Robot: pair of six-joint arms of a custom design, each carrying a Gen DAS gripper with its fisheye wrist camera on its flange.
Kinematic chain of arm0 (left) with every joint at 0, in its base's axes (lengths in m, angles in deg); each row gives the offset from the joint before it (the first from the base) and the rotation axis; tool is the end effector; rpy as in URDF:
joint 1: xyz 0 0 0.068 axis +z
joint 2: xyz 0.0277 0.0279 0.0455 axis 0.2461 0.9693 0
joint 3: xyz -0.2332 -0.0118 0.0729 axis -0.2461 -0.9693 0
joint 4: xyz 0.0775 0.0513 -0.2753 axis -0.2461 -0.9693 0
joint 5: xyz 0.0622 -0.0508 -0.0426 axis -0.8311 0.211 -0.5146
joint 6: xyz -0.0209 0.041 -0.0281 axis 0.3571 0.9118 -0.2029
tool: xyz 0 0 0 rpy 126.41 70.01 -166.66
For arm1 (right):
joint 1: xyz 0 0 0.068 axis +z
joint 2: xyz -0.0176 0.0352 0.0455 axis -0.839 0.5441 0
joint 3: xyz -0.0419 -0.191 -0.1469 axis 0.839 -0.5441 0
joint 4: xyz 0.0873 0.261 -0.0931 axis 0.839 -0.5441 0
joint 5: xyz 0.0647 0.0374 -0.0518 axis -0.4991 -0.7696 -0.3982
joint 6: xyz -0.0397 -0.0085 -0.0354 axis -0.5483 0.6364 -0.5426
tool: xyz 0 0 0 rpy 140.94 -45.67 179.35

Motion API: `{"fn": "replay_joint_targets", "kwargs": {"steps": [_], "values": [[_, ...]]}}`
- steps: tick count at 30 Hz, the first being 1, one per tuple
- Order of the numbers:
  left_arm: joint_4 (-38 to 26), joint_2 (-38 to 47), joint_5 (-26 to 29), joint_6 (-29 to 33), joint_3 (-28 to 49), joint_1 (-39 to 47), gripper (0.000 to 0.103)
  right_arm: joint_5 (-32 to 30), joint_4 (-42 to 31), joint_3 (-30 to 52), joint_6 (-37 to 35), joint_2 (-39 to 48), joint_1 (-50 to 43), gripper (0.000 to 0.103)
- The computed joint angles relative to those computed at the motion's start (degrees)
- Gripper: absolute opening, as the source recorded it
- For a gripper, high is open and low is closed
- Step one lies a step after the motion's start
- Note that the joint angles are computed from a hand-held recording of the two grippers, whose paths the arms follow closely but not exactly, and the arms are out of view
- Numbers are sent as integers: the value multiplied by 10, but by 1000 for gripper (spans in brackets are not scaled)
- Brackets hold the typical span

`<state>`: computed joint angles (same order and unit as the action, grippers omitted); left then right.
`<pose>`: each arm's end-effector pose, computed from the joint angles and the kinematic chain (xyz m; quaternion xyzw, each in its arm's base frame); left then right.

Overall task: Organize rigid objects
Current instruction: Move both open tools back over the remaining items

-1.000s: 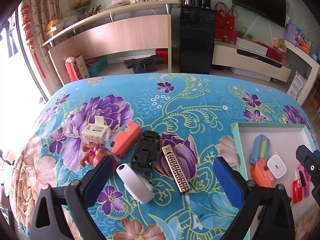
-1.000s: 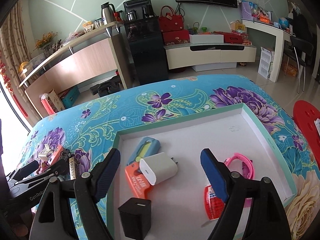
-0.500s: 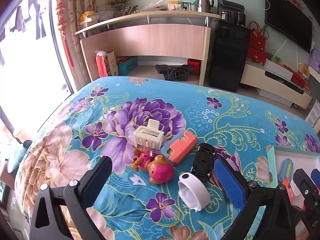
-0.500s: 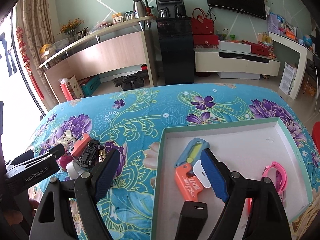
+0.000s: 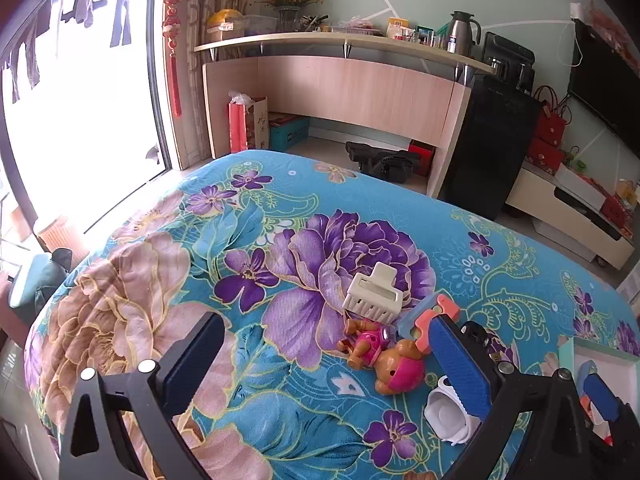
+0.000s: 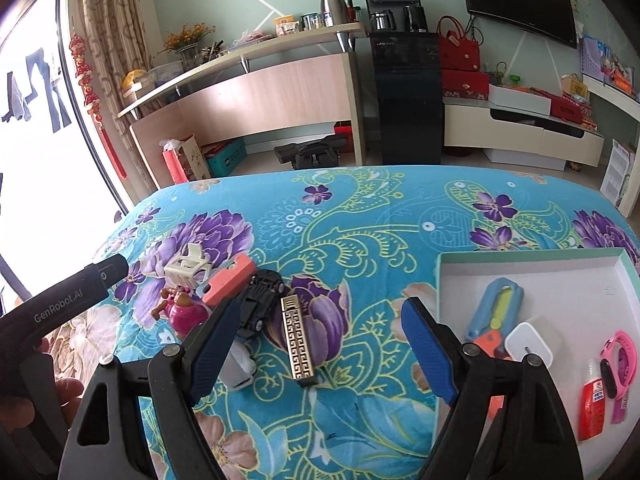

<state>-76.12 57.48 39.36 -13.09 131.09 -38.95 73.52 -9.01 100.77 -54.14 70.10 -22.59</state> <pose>0.1920 -0.2211 0.2330 -0.0929 0.9180 -0.0089 0.3855 0.1490 0.0876 0.2156 0.0508 0.9107 0.0763 0.4028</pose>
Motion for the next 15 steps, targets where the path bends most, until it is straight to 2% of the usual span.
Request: {"fn": "replay_joint_targets", "kwargs": {"steps": [2,6,15], "values": [[3,-6,21,1,-9,12,103,5,22,2,0,33,18,83],[35,-28,30,12,-45,22,103,2,48,6,5,83,24,83],[95,-22,66,53,-77,45,103,-26,77,-7,2,111,-3,83]]}}
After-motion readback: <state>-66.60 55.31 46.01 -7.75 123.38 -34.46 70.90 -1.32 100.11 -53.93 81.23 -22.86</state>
